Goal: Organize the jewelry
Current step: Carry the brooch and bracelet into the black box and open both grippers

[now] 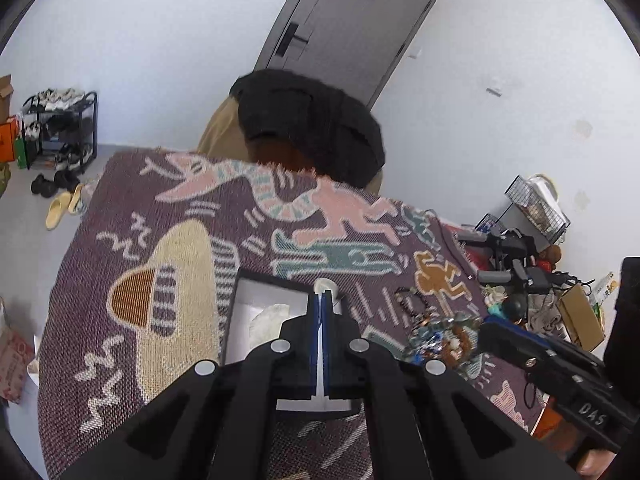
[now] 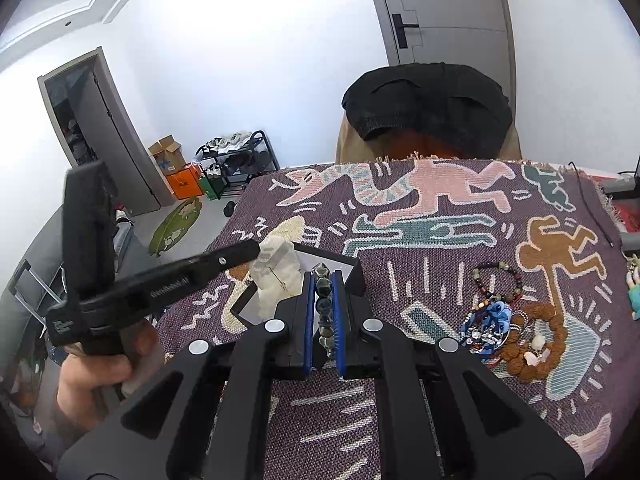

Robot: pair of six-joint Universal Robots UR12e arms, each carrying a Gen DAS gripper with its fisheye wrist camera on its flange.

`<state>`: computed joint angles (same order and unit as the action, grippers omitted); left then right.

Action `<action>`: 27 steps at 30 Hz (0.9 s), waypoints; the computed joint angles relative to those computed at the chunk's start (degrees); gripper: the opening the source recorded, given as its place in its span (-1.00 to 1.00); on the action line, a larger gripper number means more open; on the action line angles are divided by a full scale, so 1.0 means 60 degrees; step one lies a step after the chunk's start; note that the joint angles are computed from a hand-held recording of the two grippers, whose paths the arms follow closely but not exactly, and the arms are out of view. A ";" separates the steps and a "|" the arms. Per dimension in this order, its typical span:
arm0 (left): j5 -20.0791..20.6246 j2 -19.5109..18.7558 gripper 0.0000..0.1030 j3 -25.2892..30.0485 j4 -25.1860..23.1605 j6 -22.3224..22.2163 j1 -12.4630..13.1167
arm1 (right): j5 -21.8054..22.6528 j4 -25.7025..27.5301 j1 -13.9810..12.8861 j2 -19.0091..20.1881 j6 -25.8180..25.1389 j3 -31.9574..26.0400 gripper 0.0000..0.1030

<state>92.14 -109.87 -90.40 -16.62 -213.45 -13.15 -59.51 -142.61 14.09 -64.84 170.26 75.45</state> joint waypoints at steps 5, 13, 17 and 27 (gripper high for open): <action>0.0070 0.0014 -0.93 0.0002 -0.0511 -0.0071 0.0059 | 0.0005 0.0049 0.0059 0.0067 -0.0022 -0.0070 -0.81; 0.0960 0.0486 0.72 -0.0504 0.0447 0.0052 -0.0025 | 0.0007 0.0067 0.0205 0.0251 0.0016 -0.0335 -0.81; 0.1195 0.0700 0.72 -0.0693 0.0384 0.0019 0.0010 | 0.0055 0.0175 0.0280 0.0404 0.0108 -0.0552 -0.81; 0.1483 0.1046 0.72 -0.1155 0.0424 -0.0318 0.0132 | -0.0008 0.0677 0.0586 0.0953 0.0158 -0.1320 -0.81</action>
<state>101.04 -103.60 -97.33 -14.08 -215.36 -12.35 -59.56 -138.55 17.61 -59.12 171.21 67.53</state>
